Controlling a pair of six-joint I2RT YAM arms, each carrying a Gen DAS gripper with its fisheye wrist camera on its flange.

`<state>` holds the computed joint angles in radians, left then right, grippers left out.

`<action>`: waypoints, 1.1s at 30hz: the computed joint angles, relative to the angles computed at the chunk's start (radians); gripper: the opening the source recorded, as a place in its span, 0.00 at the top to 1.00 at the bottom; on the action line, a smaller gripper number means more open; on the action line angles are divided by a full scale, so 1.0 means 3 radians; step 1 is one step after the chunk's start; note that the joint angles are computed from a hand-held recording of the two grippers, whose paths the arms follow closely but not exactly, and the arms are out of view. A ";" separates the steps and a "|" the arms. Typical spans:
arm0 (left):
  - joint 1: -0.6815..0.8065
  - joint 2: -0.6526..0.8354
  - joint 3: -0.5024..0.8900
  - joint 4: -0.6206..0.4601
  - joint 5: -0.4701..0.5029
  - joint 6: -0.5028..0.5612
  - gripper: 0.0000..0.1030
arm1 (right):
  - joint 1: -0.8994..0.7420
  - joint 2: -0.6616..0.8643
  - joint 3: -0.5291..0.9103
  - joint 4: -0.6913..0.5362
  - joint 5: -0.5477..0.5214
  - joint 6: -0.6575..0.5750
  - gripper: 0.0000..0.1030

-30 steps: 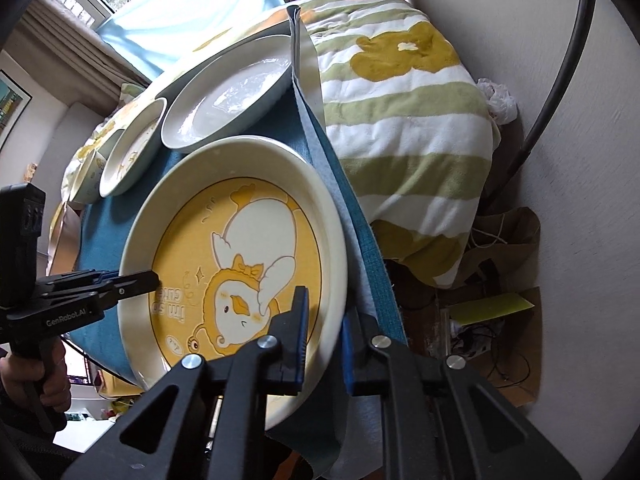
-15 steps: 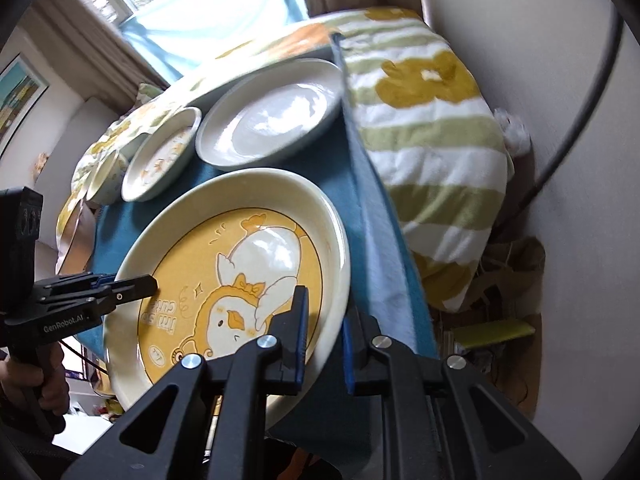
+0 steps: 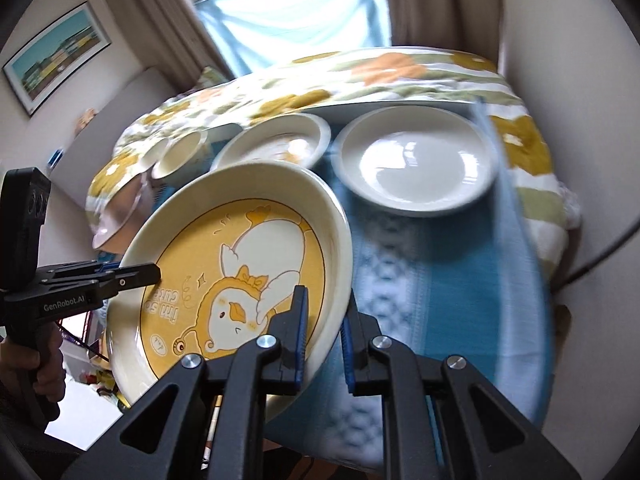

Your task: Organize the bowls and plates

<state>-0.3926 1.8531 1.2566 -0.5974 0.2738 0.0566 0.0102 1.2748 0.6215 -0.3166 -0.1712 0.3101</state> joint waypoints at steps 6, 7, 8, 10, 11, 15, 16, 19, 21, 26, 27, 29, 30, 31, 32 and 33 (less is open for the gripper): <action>0.0550 0.0063 -0.0003 -0.0062 0.0050 0.0401 0.84 | 0.0687 0.0597 0.0309 0.0331 0.0241 0.0446 0.86; 0.0648 0.0112 0.0027 -0.0075 0.0074 0.0474 0.84 | 0.0780 0.0701 0.0373 0.0374 0.0277 0.0510 0.86; 0.0735 0.0119 0.0020 -0.0084 0.0101 0.0546 0.84 | 0.0870 0.0789 0.0424 0.0416 0.0319 0.0573 0.86; 0.0890 0.0272 0.0144 -0.0113 0.0143 0.0693 0.84 | 0.1024 0.0998 0.0537 0.0503 0.0396 0.0682 0.86; 0.0953 0.0365 0.0221 -0.0122 0.0159 0.0758 0.84 | 0.1087 0.1088 0.0587 0.0540 0.0428 0.0732 0.86; 0.1146 0.0618 0.0349 -0.0077 0.0217 0.0988 0.84 | 0.1303 0.1434 0.0746 0.0706 0.0543 0.0938 0.86; 0.1186 0.0684 0.0380 -0.0052 0.0233 0.1036 0.84 | 0.1338 0.1510 0.0781 0.0734 0.0562 0.0976 0.86; 0.1262 0.0776 0.0365 0.0041 0.0278 0.1124 0.84 | 0.1408 0.1661 0.0798 0.0860 0.0623 0.1041 0.86; 0.1285 0.0822 0.0359 0.0089 0.0311 0.1146 0.84 | 0.1438 0.1718 0.0781 0.0944 0.0659 0.1073 0.86; 0.1312 0.0836 0.0285 0.0176 0.0380 0.1155 0.84 | 0.1462 0.1782 0.0715 0.1071 0.0681 0.1109 0.86; 0.1325 0.0850 0.0276 0.0209 0.0401 0.1161 0.84 | 0.1474 0.1788 0.0712 0.1077 0.0696 0.1106 0.86; 0.1327 0.0850 0.0245 0.0247 0.0409 0.1180 0.84 | 0.1475 0.1775 0.0667 0.1119 0.0708 0.1097 0.86; 0.1325 0.0857 0.0233 0.0261 0.0403 0.1194 0.84 | 0.1482 0.1786 0.0671 0.1130 0.0717 0.1103 0.86; 0.1323 0.0863 0.0218 0.0277 0.0395 0.1208 0.84 | 0.1488 0.1786 0.0663 0.1143 0.0724 0.1105 0.86; 0.1317 0.0864 0.0205 0.0286 0.0385 0.1211 0.84 | 0.1490 0.1780 0.0652 0.1155 0.0728 0.1105 0.86; 0.1320 0.0859 0.0182 0.0307 0.0392 0.1220 0.84 | 0.1492 0.1767 0.0644 0.1153 0.0731 0.1111 0.86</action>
<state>0.0033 2.1108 1.3113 -0.5052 0.3914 0.4226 0.4580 1.8050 0.8147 0.0293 0.0480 0.6434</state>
